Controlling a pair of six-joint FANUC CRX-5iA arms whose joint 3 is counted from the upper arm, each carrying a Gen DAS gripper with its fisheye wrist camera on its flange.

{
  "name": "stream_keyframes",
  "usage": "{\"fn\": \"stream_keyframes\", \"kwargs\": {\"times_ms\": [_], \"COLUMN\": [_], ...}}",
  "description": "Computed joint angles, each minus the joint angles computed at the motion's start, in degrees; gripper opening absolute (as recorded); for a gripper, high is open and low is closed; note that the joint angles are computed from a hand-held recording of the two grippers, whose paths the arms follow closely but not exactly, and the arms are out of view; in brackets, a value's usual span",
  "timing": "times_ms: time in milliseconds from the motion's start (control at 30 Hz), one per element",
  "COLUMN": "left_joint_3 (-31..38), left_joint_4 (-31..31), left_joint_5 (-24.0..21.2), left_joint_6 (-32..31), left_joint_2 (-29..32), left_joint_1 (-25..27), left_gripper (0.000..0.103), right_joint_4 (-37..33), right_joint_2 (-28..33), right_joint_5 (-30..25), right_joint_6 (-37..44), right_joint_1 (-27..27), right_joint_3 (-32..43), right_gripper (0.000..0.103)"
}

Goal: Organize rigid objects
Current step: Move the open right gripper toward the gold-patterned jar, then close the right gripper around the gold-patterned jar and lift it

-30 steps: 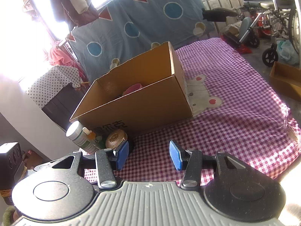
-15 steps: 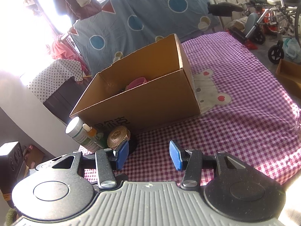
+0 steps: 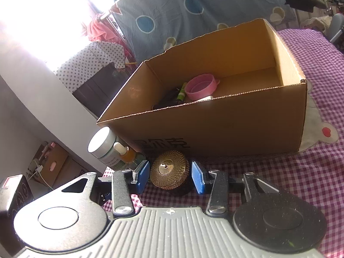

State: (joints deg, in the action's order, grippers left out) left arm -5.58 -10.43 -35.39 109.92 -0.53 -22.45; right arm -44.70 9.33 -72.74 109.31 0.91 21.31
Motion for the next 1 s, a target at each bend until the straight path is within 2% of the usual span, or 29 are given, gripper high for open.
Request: {"fn": "stream_keyframes", "kwargs": {"times_ms": [233, 433, 700, 1000], "left_joint_3": [0.5, 0.0, -0.6, -1.5], "left_joint_4": [0.9, 2.9, 6.4, 11.9], "left_joint_5": [1.2, 2.1, 3.1, 4.8], "left_joint_6": [-0.6, -1.7, -5.0, -11.8], "left_joint_2": [1.6, 1.8, 1.9, 2.5], "left_joint_1": [0.9, 1.7, 1.8, 0.5], "left_gripper": [0.072, 0.073, 0.073, 0.073], "right_joint_4": [0.4, 0.3, 0.6, 1.8], "right_joint_2": [4.8, 6.6, 5.8, 2.4], "right_joint_5": [-2.6, -4.4, -4.7, -3.8], "right_joint_6": [-1.7, -2.2, -3.2, -4.3], "right_joint_1": [0.9, 1.1, 0.2, -2.3], "right_joint_3": [4.1, 5.7, 5.0, 1.1], "right_gripper": [0.040, 0.039, 0.039, 0.039]}}
